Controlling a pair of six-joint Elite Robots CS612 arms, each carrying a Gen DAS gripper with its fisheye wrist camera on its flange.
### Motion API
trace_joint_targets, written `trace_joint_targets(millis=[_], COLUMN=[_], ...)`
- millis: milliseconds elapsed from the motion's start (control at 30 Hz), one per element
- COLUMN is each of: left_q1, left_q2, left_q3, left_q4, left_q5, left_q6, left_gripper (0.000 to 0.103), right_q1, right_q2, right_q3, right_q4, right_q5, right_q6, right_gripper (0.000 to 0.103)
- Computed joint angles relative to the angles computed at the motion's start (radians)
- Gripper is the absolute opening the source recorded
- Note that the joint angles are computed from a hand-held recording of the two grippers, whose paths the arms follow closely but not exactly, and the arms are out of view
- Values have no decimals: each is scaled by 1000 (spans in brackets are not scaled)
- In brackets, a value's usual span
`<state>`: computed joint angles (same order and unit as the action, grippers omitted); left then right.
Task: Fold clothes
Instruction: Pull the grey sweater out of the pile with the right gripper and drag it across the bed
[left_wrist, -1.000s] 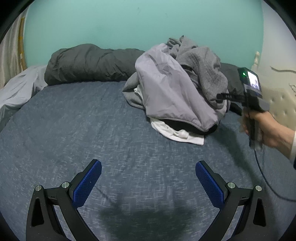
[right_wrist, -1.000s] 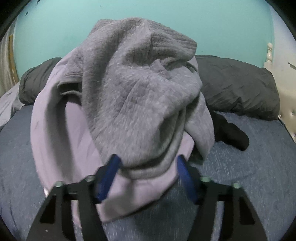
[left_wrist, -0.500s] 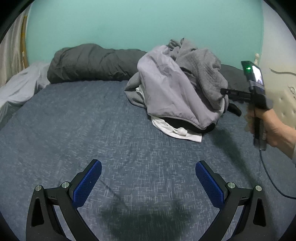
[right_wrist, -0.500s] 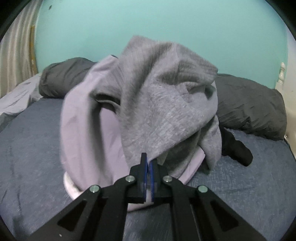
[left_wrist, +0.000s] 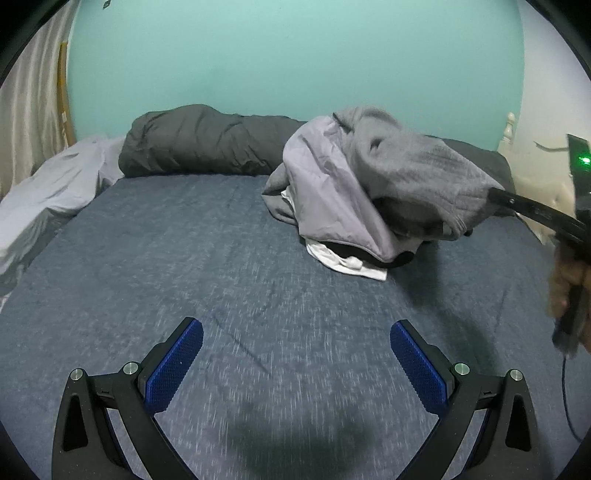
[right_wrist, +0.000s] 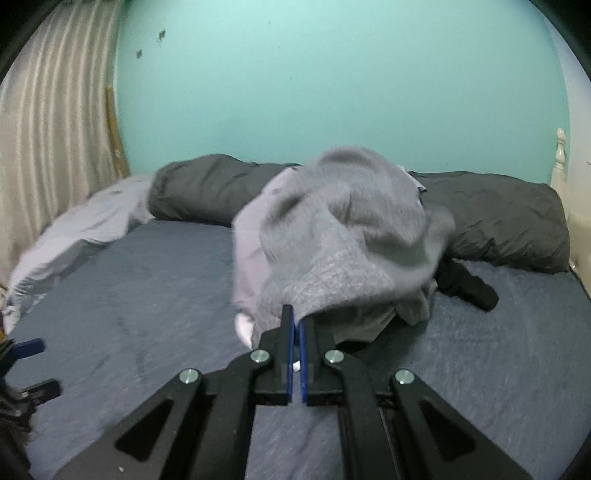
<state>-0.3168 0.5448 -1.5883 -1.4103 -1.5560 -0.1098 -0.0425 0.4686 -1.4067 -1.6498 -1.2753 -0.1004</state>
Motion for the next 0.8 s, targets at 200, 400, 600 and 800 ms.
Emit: trace_joint_targets(millis=[200, 400, 600, 800], left_q1=[-10, -17, -25, -29], left_q2=[7, 5, -1, -10], left_q3=[-84, -140, -182, -221], left_q4=[81, 145, 184, 206], left_q5=[11, 30, 33, 32], left_q6=[0, -13, -16, -27], left_gripper=[103, 103, 103, 103], right_q1=[4, 11, 12, 9], right_q2=[41, 58, 78, 87], right_q3=[-122, -214, -303, -367], right_q4=[103, 170, 229, 269], right_q5=[20, 33, 47, 67], right_q6=[3, -17, -27, -36], right_gripper=[2, 2, 2, 2])
